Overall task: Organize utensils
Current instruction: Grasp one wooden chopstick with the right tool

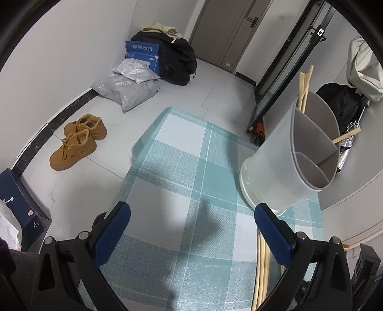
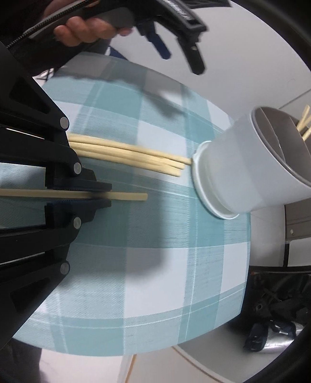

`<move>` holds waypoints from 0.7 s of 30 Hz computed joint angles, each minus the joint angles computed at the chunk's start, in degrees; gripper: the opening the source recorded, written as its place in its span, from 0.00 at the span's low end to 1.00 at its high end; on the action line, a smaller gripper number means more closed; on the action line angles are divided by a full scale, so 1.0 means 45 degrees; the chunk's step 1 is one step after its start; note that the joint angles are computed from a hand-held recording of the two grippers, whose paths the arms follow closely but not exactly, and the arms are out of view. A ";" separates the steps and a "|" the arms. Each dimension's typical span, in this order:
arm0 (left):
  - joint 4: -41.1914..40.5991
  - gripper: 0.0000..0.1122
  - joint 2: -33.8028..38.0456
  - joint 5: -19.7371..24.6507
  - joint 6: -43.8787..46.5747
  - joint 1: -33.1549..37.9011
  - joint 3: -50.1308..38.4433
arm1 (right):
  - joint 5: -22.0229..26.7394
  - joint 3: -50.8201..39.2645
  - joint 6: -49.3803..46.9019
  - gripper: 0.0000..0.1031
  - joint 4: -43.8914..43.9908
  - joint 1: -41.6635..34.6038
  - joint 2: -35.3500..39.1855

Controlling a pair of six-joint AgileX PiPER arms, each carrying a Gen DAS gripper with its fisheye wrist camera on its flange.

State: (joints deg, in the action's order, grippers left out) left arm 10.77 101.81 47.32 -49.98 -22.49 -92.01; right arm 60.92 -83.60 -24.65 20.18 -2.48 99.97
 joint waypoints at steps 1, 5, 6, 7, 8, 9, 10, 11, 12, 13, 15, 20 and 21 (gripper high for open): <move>0.0153 0.91 0.0000 0.0012 -0.0080 -0.0048 -0.0032 | -0.0010 0.0035 0.0051 0.08 -0.0190 0.0078 -0.0096; 0.0275 0.91 -0.0007 -0.0048 0.0086 -0.0152 -0.0002 | -0.0040 -0.0286 -0.0053 0.13 -0.0654 0.0316 0.0113; 0.0454 0.91 -0.0033 0.0032 0.0042 -0.0225 0.0042 | -0.0075 -0.0416 -0.0065 0.13 -0.0743 0.0431 0.0237; 0.0486 0.91 -0.0061 0.0053 0.0096 -0.0248 0.0085 | -0.0075 -0.0562 -0.0129 0.13 -0.0771 0.0471 0.0368; 0.0517 0.91 -0.0086 0.0061 0.0125 -0.0290 0.0126 | -0.0080 -0.0765 -0.0115 0.12 -0.0911 0.0566 0.0542; 0.0536 0.91 -0.0091 0.0085 0.0158 -0.0299 0.0122 | -0.0098 -0.0943 -0.0098 0.13 -0.0982 0.0647 0.0661; 0.0622 0.91 -0.0137 0.0095 0.0166 -0.0326 0.0179 | -0.0021 -0.1192 -0.0060 0.13 -0.1021 0.0717 0.0836; 0.0739 0.91 -0.0168 0.0109 0.0150 -0.0375 0.0239 | 0.0083 -0.1417 -0.0047 0.13 -0.1010 0.0723 0.0976; 0.0897 0.91 -0.0204 0.0166 0.0124 -0.0454 0.0328 | 0.0256 -0.1731 0.0052 0.14 -0.0997 0.0781 0.1176; 0.0960 0.91 -0.0206 0.0200 0.0146 -0.0512 0.0371 | 0.0481 -0.2118 0.0156 0.14 -0.0936 0.0837 0.1418; 0.0995 0.91 -0.0162 0.0309 0.0352 -0.0703 0.0440 | 0.0870 -0.2644 0.0168 0.05 -0.0791 0.0900 0.1767; 0.0354 0.91 0.0186 0.0715 0.1619 -0.1130 0.0171 | 0.1448 -0.3374 -0.0023 0.04 0.0552 0.0193 0.2163; 0.0271 0.91 0.0246 0.0835 0.1786 -0.1206 0.0079 | 0.1533 -0.3435 -0.0078 0.04 0.1009 -0.0069 0.2169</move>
State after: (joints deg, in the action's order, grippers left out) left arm 11.99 102.92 51.08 -41.94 -27.92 -91.66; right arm 67.82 -99.06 -25.00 24.72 -2.79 109.73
